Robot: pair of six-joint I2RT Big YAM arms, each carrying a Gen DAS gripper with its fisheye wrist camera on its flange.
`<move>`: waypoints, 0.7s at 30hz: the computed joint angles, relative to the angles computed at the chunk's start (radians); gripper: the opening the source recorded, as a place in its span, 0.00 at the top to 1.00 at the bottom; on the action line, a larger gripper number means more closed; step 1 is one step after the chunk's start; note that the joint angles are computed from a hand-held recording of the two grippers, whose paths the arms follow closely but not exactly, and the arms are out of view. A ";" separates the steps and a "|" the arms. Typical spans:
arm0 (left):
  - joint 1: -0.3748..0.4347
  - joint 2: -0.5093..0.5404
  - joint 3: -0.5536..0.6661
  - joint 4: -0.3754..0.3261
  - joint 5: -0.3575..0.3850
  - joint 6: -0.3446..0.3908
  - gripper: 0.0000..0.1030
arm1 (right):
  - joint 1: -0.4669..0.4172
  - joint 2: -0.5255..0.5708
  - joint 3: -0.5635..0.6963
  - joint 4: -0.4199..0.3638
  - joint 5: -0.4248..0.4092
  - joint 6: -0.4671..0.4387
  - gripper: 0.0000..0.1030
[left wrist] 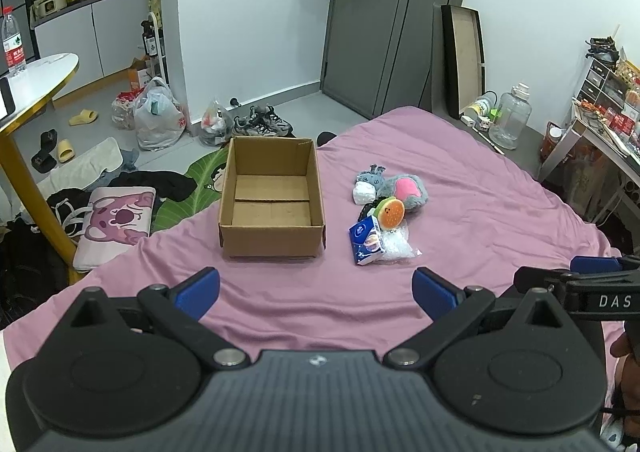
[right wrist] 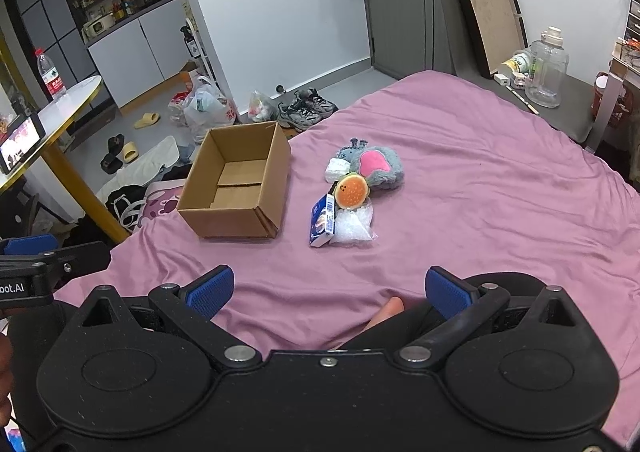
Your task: Organize soft objects
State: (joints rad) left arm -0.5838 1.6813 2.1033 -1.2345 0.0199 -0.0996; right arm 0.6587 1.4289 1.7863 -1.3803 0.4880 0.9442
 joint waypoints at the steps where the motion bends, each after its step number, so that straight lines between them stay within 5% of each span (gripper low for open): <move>1: 0.000 -0.002 -0.004 0.002 0.000 -0.001 0.01 | -0.002 -0.003 -0.003 0.002 -0.003 -0.001 0.00; 21: -0.001 -0.011 -0.013 0.009 -0.002 -0.002 0.01 | -0.009 -0.011 -0.023 0.022 -0.017 0.000 0.00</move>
State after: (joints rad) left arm -0.5853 1.6705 2.0901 -1.2258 0.0182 -0.1017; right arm 0.6493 1.4179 1.7631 -1.3586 0.4712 0.9437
